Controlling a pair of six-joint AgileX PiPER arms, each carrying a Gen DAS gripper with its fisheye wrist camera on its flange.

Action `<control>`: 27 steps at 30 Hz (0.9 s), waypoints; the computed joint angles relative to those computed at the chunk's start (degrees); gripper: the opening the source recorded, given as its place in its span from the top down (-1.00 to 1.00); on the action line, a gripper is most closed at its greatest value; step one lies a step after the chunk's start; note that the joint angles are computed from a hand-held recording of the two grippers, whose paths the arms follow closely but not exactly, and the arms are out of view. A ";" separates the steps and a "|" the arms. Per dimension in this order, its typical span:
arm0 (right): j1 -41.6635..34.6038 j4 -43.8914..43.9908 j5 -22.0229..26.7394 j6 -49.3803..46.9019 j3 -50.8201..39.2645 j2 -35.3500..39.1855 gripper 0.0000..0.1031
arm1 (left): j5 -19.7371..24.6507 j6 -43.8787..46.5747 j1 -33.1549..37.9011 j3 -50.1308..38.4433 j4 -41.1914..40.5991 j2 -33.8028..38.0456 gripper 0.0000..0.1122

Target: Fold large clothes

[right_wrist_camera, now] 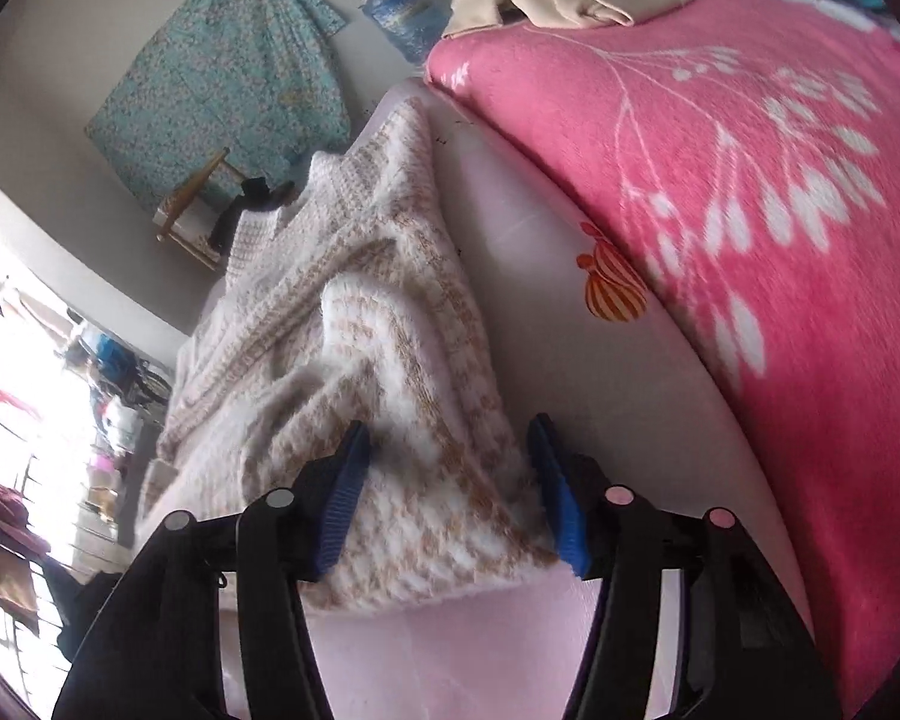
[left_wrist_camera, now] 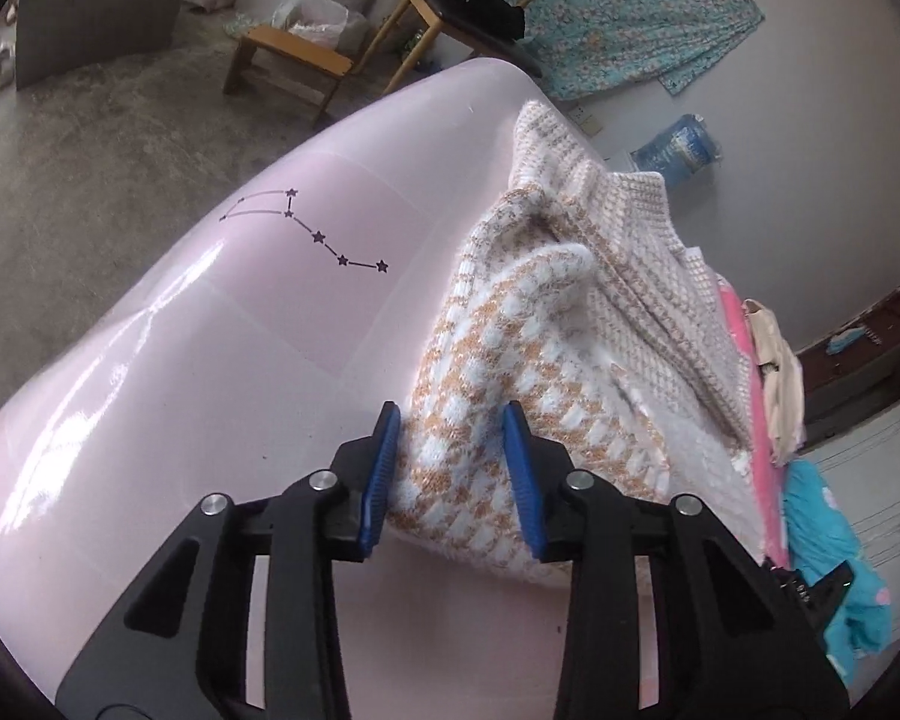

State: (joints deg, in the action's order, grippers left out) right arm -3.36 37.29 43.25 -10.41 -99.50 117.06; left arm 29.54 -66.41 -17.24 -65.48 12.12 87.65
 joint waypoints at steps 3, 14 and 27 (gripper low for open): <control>2.53 -7.99 0.20 3.37 -2.67 0.54 0.71 | 12.37 -4.44 -6.20 -7.55 13.28 3.34 0.74; -0.81 -3.81 4.88 -7.70 3.33 -16.42 0.80 | 26.01 4.02 -16.31 -9.61 19.41 -13.02 0.88; -12.61 -10.93 17.74 -6.68 16.53 -23.06 0.39 | 27.35 1.00 -14.10 14.30 6.50 -31.25 0.78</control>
State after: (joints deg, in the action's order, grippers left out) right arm -15.97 26.36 60.99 -17.09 -82.97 93.99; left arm 56.89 -65.41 -31.34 -51.18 18.62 56.40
